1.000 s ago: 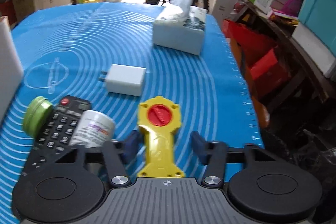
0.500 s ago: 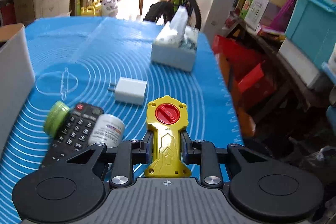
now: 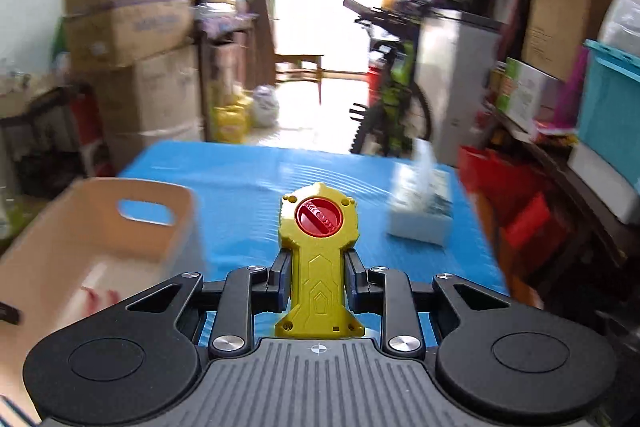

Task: Organize rigid objects
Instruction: 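Grasp the yellow toy with the right tool and lift it toward the bin, then lower the yellow toy into the bin and open the right tool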

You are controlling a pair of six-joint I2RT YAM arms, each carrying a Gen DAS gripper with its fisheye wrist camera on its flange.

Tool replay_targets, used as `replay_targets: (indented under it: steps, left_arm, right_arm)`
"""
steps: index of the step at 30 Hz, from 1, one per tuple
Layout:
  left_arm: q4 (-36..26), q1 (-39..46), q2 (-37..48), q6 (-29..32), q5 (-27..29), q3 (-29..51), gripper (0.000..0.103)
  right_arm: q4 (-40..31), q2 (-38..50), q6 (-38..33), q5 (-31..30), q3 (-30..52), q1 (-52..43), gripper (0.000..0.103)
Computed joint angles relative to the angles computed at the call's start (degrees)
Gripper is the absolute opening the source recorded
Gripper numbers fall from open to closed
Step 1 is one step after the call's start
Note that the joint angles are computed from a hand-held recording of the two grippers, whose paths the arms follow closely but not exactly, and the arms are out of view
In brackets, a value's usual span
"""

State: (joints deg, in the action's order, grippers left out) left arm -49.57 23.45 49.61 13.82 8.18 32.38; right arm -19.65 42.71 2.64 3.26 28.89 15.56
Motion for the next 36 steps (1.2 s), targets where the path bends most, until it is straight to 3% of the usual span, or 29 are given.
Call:
replay_targets:
  steps: [14, 21, 29, 33, 36]
  left_arm:
    - [-0.15, 0.98, 0.18, 0.94, 1.12, 0.06, 0.003]
    - [-0.09, 0.99, 0.2, 0.93, 1.11, 0.04, 0.003]
    - [-0.1, 0.75, 0.17, 0.84, 0.8, 0.09, 0.003]
    - [-0.02, 0.44, 0.16, 0.59, 0.59, 0.08, 0.003]
    - [0.02, 0.11, 0.03, 0.31, 0.41, 0.01, 0.003]
  right_arm:
    - [10.78, 22.84, 9.73, 8.88, 5.77, 27.75, 0.035]
    - [10.3, 31.83, 11.64, 8.38, 8.65, 29.96, 0.035]
    - [6.29, 36.18, 11.2, 6.92, 11.72, 31.58, 0.035]
    - [7.09, 33.17, 10.34, 5.88, 9.84, 31.35, 0.053]
    - [7.55, 29.46, 10.66, 4.0, 7.99, 30.71, 0.06]
